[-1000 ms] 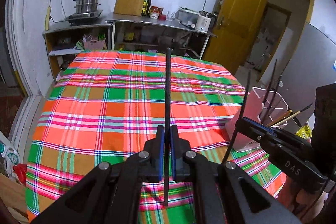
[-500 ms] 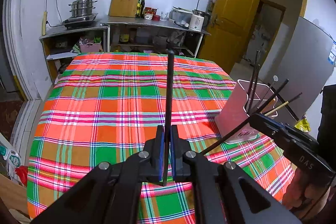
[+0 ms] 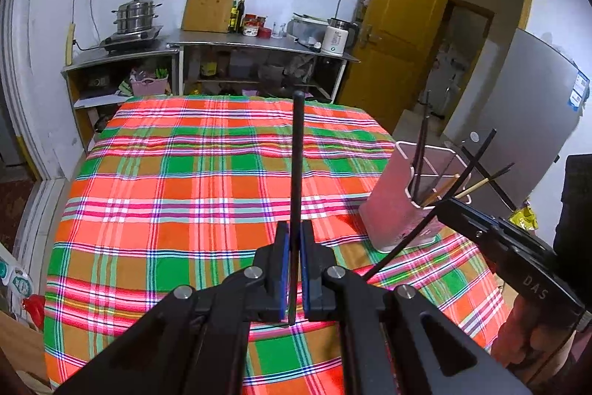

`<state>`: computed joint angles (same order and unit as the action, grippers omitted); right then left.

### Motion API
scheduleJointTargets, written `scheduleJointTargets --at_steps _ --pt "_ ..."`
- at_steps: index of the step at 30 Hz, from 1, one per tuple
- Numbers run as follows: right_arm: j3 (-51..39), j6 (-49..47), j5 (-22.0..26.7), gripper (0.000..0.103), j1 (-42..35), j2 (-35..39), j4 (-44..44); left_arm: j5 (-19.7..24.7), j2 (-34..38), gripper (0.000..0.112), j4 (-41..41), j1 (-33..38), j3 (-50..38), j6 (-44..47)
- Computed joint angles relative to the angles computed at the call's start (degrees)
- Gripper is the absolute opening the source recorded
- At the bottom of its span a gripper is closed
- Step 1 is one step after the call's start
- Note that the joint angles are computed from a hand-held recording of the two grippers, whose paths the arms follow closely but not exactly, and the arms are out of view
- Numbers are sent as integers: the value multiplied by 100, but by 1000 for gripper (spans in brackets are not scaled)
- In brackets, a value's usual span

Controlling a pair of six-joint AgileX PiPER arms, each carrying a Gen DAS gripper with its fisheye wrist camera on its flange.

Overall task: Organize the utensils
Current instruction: 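Carry the black chopstick over the basket with the right gripper and lower it in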

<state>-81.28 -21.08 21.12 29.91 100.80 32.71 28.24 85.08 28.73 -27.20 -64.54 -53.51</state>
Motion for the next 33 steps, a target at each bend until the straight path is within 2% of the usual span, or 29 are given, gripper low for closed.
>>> scheduleJointTargets --at_steps 12,24,33 --pt "282 -369 14 5 -421 -510 331 171 334 6 -556 -382 -919 683" --pt "39 174 140 5 -933 -912 -261 670 1368 6 -1324 -700 -2974 1830" --pt "-478 460 265 5 -1160 -843 -602 1180 2176 6 -1812 -701 -4541 2482"
